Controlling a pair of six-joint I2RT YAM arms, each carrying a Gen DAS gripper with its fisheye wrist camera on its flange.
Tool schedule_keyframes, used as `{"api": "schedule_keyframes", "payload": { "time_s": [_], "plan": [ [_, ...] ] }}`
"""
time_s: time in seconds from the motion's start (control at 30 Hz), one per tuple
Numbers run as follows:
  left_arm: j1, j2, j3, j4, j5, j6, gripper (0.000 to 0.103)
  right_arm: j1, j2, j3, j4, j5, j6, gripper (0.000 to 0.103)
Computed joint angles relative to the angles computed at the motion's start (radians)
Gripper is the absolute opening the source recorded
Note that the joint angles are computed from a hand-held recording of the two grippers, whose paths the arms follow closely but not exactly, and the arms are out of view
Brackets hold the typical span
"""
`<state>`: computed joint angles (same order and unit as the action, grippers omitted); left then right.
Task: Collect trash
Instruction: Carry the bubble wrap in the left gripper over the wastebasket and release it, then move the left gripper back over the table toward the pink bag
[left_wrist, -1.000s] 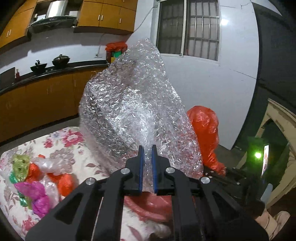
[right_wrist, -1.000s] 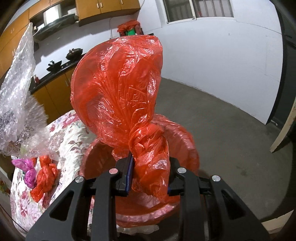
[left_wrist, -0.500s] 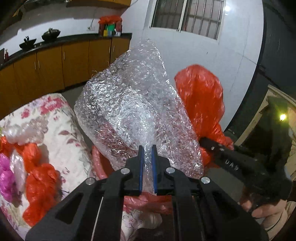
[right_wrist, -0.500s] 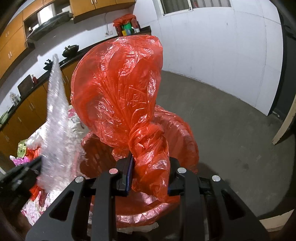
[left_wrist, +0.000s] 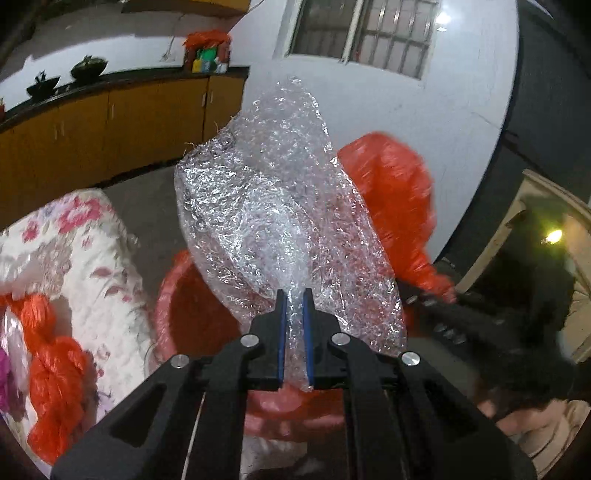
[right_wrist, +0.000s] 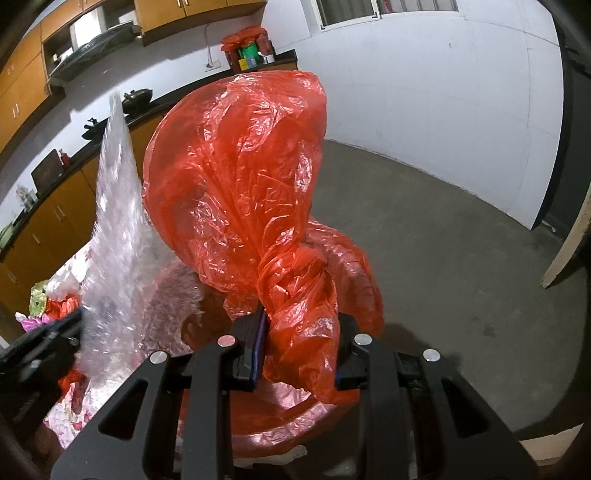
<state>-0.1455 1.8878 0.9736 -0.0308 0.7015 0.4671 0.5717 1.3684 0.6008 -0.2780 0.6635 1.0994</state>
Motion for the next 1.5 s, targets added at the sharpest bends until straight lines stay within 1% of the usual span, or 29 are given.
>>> {"api": "schedule_keyframes", "payload": {
  "time_s": [0.13,0.27,0.3,0.43,0.5,0.53,0.6,0.67,0.73,0.83,0.93,1.03,1.1,1.27,1.37,1.5],
  "plan": [
    [-0.001,0.051,0.011,0.016,-0.053,0.008,0.010,-0.003,0.018,0.013,0.020,-0.010,-0.022,0.027],
    [-0.005,0.062,0.009,0.032,-0.076,0.010,0.010,-0.003,0.029,0.022,0.034,-0.014,-0.036,0.027],
    [-0.004,0.064,0.012,0.031,-0.077,0.010,0.010,-0.016,0.004,-0.013,0.056,-0.023,-0.055,0.027],
    [-0.010,0.079,0.032,0.021,-0.087,0.002,0.011,-0.030,-0.016,-0.044,0.085,-0.036,-0.073,0.027],
    [-0.010,0.087,0.039,0.017,-0.089,-0.003,0.013,-0.036,-0.032,-0.062,0.101,-0.045,-0.079,0.028],
    [-0.012,0.081,0.034,0.016,-0.092,-0.007,0.014,-0.037,-0.040,-0.070,0.106,-0.046,-0.081,0.031],
    [-0.012,0.088,0.041,0.012,-0.094,-0.006,0.022,-0.040,-0.047,-0.080,0.119,-0.053,-0.093,0.036],
    [-0.008,0.100,0.044,0.021,-0.097,-0.004,0.028,-0.044,-0.065,-0.093,0.121,-0.054,-0.105,0.049],
    [-0.001,0.111,0.053,0.021,-0.100,-0.005,0.030,-0.038,-0.076,-0.099,0.114,-0.048,-0.104,0.053],
    [0.019,0.116,0.070,0.005,-0.097,-0.011,0.033,-0.024,-0.103,-0.104,0.082,-0.031,-0.085,0.056],
    [0.054,0.101,0.066,0.012,-0.089,-0.015,0.037,0.002,-0.120,-0.087,0.018,0.006,-0.068,0.057],
    [0.107,0.062,0.039,0.040,-0.083,-0.018,0.046,0.040,-0.112,-0.053,-0.034,0.048,-0.052,0.060],
    [0.155,0.033,0.013,0.068,-0.092,-0.019,0.054,0.073,-0.084,-0.018,-0.053,0.071,-0.038,0.061],
    [0.282,0.011,-0.023,0.140,-0.126,0.000,0.064,0.136,0.008,0.059,-0.020,0.069,-0.058,0.061],
    [0.376,0.028,-0.021,0.201,-0.156,0.013,0.066,0.180,0.120,0.145,0.027,0.052,-0.105,0.061],
    [0.482,0.068,0.018,0.241,-0.173,0.015,0.068,0.217,0.254,0.256,0.087,0.014,-0.163,0.061]
  ]
}}
